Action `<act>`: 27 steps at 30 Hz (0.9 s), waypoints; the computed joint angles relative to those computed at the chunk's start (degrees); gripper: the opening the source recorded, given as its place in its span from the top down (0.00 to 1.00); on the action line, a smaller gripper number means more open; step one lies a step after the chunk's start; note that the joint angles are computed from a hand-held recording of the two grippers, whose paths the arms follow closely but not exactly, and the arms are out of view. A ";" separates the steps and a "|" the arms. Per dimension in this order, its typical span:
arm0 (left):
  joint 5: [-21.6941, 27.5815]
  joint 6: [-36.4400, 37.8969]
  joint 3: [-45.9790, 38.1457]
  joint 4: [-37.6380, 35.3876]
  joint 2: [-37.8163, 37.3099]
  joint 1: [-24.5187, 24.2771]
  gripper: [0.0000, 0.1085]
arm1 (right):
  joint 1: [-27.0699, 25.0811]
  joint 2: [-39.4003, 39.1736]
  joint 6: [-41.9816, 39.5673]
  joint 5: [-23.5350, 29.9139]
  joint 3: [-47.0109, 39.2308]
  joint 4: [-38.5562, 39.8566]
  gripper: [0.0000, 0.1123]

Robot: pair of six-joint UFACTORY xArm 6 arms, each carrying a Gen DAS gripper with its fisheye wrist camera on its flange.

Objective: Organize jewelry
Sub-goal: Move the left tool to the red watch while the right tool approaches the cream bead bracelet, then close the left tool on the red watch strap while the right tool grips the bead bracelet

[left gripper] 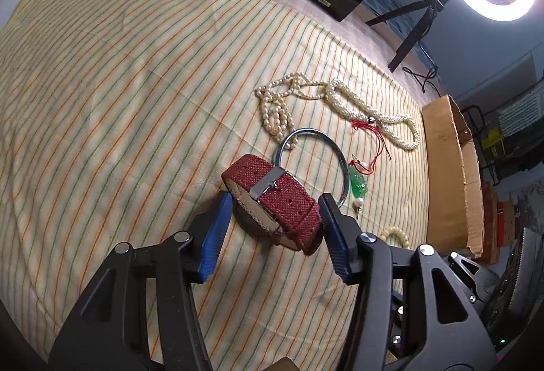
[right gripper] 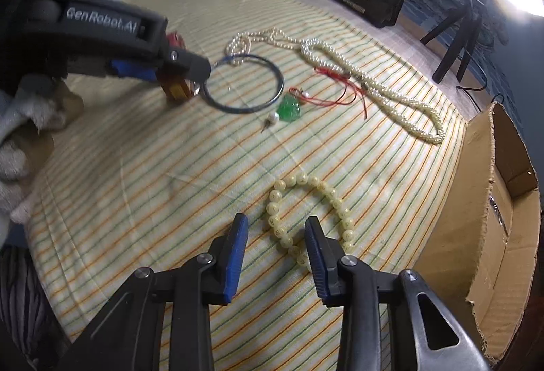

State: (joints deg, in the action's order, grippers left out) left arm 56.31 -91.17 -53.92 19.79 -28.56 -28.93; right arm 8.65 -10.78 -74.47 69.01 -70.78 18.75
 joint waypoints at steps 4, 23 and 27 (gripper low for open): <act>-0.48 0.43 0.33 0.40 -0.27 -0.20 0.63 | 0.03 0.17 0.26 0.26 -0.27 -0.62 0.71; 3.09 2.89 0.39 3.74 -2.74 -2.32 0.86 | -1.02 2.06 2.49 2.24 -2.93 0.82 0.96; 3.80 3.85 0.32 4.21 -3.50 -2.92 0.88 | -2.23 2.45 2.99 4.74 -4.50 2.92 0.96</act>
